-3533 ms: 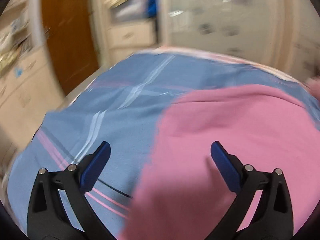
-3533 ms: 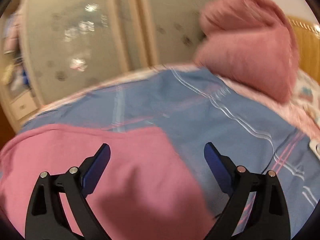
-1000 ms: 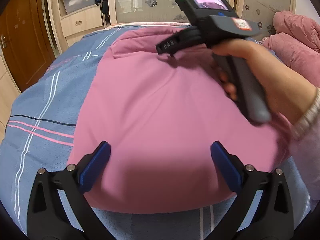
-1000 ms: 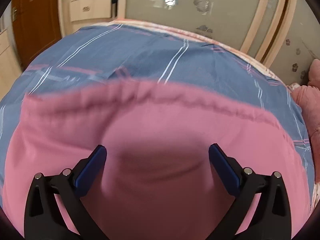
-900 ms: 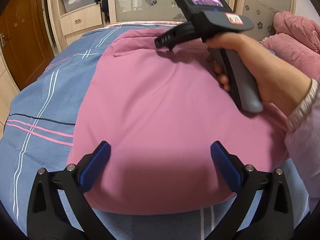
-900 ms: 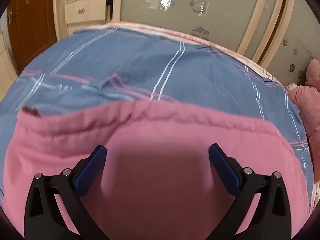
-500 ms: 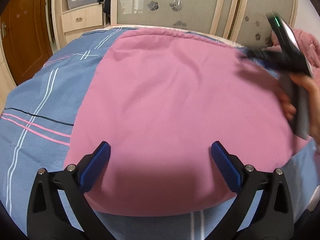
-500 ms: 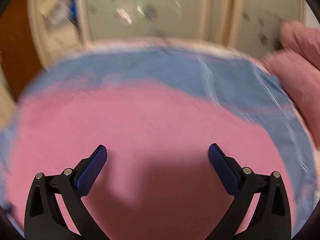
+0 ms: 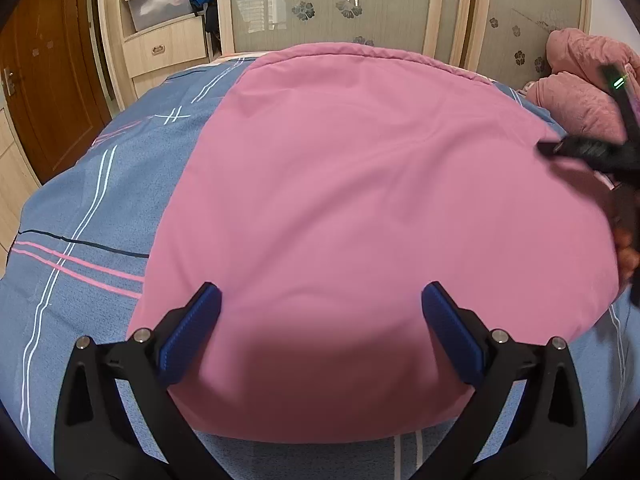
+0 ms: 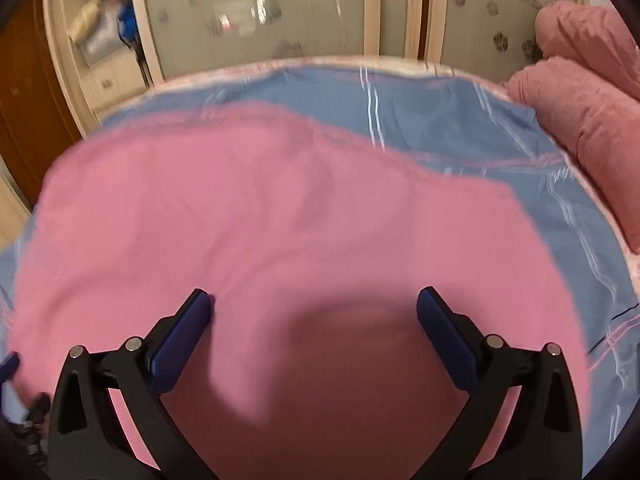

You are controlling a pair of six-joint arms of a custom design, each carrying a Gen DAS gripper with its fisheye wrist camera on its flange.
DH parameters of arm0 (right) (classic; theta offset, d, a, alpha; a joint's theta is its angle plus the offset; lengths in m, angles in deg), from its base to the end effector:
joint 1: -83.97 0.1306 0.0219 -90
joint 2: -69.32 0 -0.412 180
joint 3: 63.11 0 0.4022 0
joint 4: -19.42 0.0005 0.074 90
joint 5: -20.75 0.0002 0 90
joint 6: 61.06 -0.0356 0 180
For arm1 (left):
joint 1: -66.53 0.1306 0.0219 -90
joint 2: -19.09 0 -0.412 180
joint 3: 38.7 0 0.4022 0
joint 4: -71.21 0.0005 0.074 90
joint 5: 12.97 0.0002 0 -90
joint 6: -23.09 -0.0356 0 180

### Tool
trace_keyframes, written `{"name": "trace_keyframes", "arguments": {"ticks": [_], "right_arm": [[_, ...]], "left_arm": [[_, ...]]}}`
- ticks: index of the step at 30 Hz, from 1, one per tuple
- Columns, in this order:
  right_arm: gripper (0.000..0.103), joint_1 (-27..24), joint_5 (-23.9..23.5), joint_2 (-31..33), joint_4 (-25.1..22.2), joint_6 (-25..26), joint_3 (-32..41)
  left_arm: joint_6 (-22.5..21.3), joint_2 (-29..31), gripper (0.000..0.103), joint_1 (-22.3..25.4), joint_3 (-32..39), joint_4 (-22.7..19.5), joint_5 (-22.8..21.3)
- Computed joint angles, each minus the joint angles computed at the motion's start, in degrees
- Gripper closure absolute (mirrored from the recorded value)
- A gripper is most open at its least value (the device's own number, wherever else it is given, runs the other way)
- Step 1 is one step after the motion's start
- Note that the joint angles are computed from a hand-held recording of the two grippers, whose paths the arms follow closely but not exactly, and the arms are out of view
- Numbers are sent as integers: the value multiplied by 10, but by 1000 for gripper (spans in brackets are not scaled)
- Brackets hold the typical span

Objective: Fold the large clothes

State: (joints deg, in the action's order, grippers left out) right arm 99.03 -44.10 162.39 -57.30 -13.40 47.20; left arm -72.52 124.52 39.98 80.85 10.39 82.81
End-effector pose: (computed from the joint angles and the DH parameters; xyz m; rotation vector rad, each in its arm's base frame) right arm 0.4694 0.1101 0.5696 0.7278 2.3623 -0.1595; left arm 0.5317 -0.2703 0.5461 0.7110 2.2929 -0.2923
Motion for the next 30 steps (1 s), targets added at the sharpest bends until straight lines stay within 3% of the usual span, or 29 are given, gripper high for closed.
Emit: {"name": "trace_keyframes", "arguments": {"ticks": [2, 6, 12, 13, 15, 17, 20, 22, 24, 28, 30], "right_arm": [[1, -7, -3, 3, 20, -5, -17], [1, -22, -31, 45, -21, 8, 28], [1, -24, -39, 32, -10, 10, 25], [1, -20, -32, 14, 7, 3, 12], [1, -6, 25, -45, 73, -27, -43], [1, 8, 76, -93, 96, -63, -93], [1, -6, 52, -130, 85, -93, -149], [1, -10, 47, -141, 95, -71, -175], [1, -11, 55, -125, 74, -51, -167], [1, -11, 60, -91, 15, -81, -124], [1, -10, 63, -104, 23, -99, -123]], "left_arm": [[1, -3, 2, -1, -7, 9, -1], [0, -3, 2, -2, -10, 17, -6], [-1, -3, 2, -5, -11, 12, -16], [-2, -1, 2, -4, -7, 9, -13], [0, 0, 2, -3, -4, 5, -10], [1, 1, 2, -3, -2, 4, -10], [0, 1, 2, -4, -2, 5, -12], [1, 0, 2, -4, -4, 8, -9], [1, -1, 2, -5, -7, 13, -14], [-1, 0, 2, -7, -9, 17, -23], [6, 1, 2, -5, -5, 14, -17]]}}
